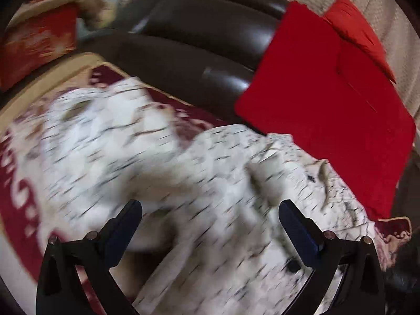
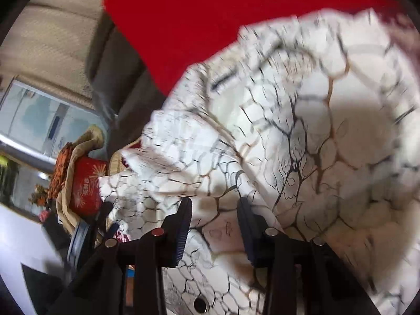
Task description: Fold large clothes
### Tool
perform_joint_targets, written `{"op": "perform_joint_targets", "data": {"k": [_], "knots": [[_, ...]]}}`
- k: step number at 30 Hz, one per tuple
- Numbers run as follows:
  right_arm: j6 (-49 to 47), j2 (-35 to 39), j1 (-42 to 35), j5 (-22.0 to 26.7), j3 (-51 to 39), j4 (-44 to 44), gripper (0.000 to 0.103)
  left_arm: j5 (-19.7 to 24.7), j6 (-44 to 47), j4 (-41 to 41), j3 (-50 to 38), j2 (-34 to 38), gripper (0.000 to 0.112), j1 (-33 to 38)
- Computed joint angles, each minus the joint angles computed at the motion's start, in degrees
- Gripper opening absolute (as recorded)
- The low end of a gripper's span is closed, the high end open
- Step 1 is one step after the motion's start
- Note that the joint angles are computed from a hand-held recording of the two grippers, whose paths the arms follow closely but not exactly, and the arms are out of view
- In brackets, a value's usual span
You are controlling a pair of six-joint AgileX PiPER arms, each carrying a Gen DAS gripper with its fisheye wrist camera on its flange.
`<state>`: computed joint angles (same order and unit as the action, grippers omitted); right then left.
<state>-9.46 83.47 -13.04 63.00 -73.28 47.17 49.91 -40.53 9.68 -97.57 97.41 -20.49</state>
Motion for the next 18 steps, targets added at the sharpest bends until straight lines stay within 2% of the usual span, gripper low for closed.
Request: {"op": "perform_joint_targets", "data": {"k": [2,4,6,8,11,12,14,15,16,17,18], "knots": [[-2.0,-3.5,-2.5,1.1,2.0,1.5,0.041,2.0,4.8,-6.9,-7.1,5.4,0.103,1.2],[-3.2,-6.7,-4.8,1.6,5.1,1.7,0.041,4.3,6.4,-9.9,-12.7,9.6,0.103,1.1],[-1.3,-8.9,-5.2,0.8,5.9,-1.7,0.041,7.3,7.4,-11.8,-17.7,13.1,0.103,0.4],[-0.7,-9.8,-6.5,-0.3,5.8,-3.4,0.041,5.8,7.6,-13.6,-18.1,13.1,0.098,0.1],[-2.6,-9.4,-9.4,-0.1,5.6,-1.7,0.041,3.3,7.9,-16.6,-18.1,12.9,0.083,0.1],[-3.0,-8.7,-10.2,0.6,5.4,-1.3,0.041,4.0,7.5,-15.6,-18.6,13.0,0.076,-0.1],[-3.7,-7.7,-11.3,1.7,5.3,-1.2,0.040,7.8,6.5,-12.5,-22.7,15.7,0.053,-1.1],[-3.8,-7.4,-11.5,1.9,5.4,-1.3,0.040,9.9,6.7,-12.6,-24.8,17.4,0.031,-1.0],[-4.4,-7.2,-11.9,2.2,5.4,-1.0,0.040,11.6,7.4,-14.2,-26.1,18.9,0.015,-0.5],[-5.0,-7.3,-12.5,2.8,5.5,-0.6,0.040,11.7,7.7,-16.0,-25.9,19.5,0.013,0.0],[-5.2,-7.3,-12.2,2.4,5.7,-0.5,0.040,9.8,7.6,-16.4,-23.4,18.6,0.012,0.0]]}}
